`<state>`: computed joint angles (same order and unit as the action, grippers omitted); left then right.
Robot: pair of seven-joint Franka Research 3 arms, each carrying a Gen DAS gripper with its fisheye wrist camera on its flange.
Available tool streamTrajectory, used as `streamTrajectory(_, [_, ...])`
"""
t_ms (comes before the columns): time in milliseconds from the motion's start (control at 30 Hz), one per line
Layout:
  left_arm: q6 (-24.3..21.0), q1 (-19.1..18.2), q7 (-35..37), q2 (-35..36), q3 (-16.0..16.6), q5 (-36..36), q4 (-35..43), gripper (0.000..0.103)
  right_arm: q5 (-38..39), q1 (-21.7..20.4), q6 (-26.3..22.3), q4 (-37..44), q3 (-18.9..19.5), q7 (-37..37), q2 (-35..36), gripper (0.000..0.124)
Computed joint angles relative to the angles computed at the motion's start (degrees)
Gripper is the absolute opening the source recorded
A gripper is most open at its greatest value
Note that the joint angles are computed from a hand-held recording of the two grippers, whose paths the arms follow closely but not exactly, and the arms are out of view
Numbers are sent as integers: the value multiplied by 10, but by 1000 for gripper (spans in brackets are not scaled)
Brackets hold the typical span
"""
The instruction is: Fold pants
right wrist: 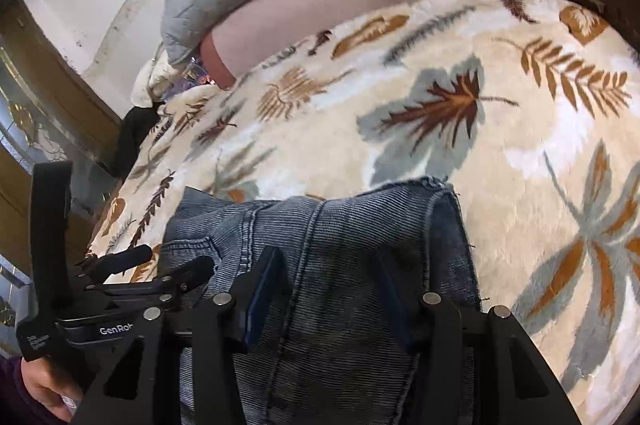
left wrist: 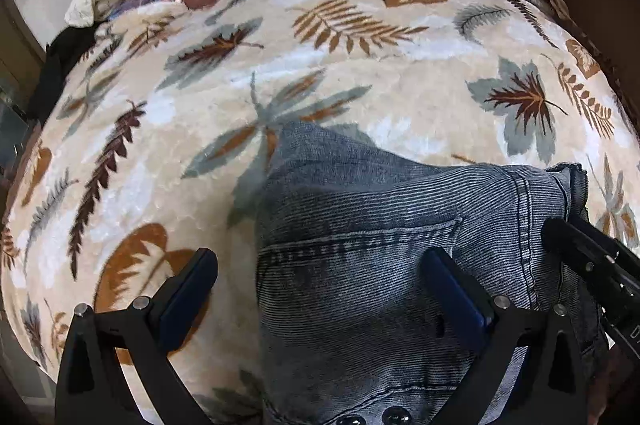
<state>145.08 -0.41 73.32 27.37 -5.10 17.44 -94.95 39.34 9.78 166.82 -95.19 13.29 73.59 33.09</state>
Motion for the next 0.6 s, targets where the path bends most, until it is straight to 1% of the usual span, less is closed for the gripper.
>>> streamTrajectory(67, [-6,0,-2,6,-1,-3,5,103,-30,23,0,4,-26,20,5,52])
streamTrajectory(133, [-22,-4,2,18,1,4,20,103,-70,49,7,2,-53,42,6,53])
streamTrajectory(167, [-27,-3,8,22,0,2,25,103,-81,54,12,-1,-57,47,5,53])
streamTrajectory(200, [-32,1,12,22,-4,-5,28,103,-85,51,21,-8,-53,47,1,53])
streamTrajectory(300, [-46,5,16,14,-7,-20,29,103,-80,35,68,-42,-28,32,-18,52])
streamTrajectory(333, [-36,1,7,-1,-2,-10,11,103,-78,29,93,-60,-18,22,-28,52])
streamTrajectory(367, [-23,-3,-3,-14,3,1,-5,103,-76,22,113,-75,-6,12,-36,52])
streamTrajectory(400, [-2,-7,-16,-32,9,15,-29,103,-71,6,136,-92,15,-2,-46,52])
streamTrajectory(467, [45,-2,-23,-73,8,26,-81,103,-67,-21,170,-120,50,-20,-63,53])
streamTrajectory(533, [82,5,-23,-114,4,26,-132,103,-67,-45,191,-148,79,-23,-79,53])
streamTrajectory(600, [104,16,-4,-151,-6,8,-176,103,-66,-80,206,-179,118,-16,-94,53])
